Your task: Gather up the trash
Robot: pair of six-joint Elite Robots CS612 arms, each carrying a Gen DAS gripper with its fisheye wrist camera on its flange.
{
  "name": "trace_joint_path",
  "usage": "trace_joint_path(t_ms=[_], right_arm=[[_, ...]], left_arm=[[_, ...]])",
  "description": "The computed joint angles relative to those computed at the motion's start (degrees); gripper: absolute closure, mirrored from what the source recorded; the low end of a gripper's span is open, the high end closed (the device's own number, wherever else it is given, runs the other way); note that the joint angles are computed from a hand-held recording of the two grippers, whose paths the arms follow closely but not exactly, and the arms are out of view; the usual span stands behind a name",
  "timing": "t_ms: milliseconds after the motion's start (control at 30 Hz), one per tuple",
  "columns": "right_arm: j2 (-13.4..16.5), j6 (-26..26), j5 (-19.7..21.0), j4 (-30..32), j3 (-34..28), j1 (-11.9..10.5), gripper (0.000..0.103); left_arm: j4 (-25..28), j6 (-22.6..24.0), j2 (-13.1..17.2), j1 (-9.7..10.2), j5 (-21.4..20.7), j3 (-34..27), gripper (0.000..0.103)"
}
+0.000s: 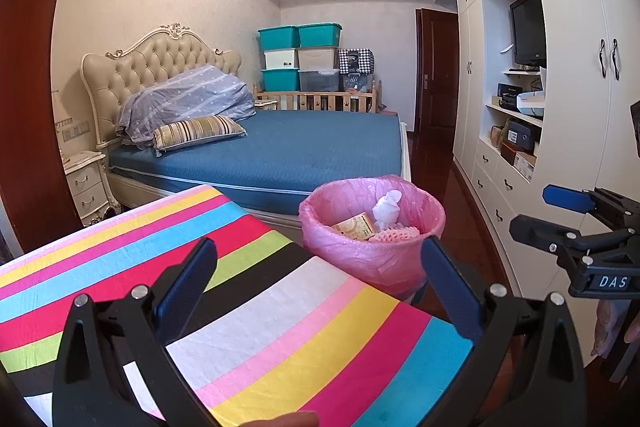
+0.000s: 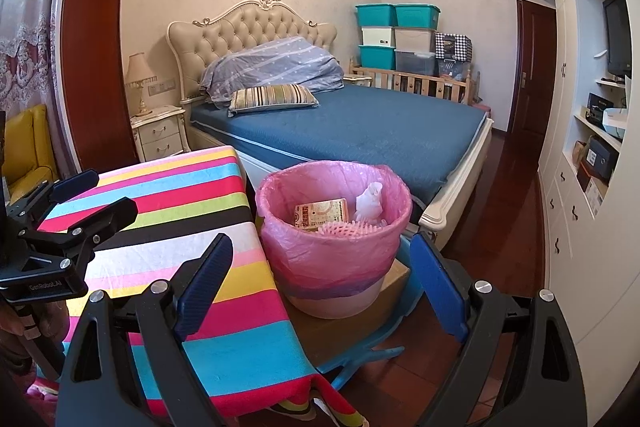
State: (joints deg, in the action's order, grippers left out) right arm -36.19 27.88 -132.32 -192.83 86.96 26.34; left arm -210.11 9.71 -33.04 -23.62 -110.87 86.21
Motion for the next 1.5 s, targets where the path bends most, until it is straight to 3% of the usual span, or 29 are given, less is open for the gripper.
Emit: trace_joint_path(t_ms=[1500], right_arm=[[0.1, -0.2, 0.1, 0.2, -0.1, 0.1, 0.018]], left_arm=[[0.4, -0.7, 0.6, -0.13, -0.7, -0.3, 0.004]])
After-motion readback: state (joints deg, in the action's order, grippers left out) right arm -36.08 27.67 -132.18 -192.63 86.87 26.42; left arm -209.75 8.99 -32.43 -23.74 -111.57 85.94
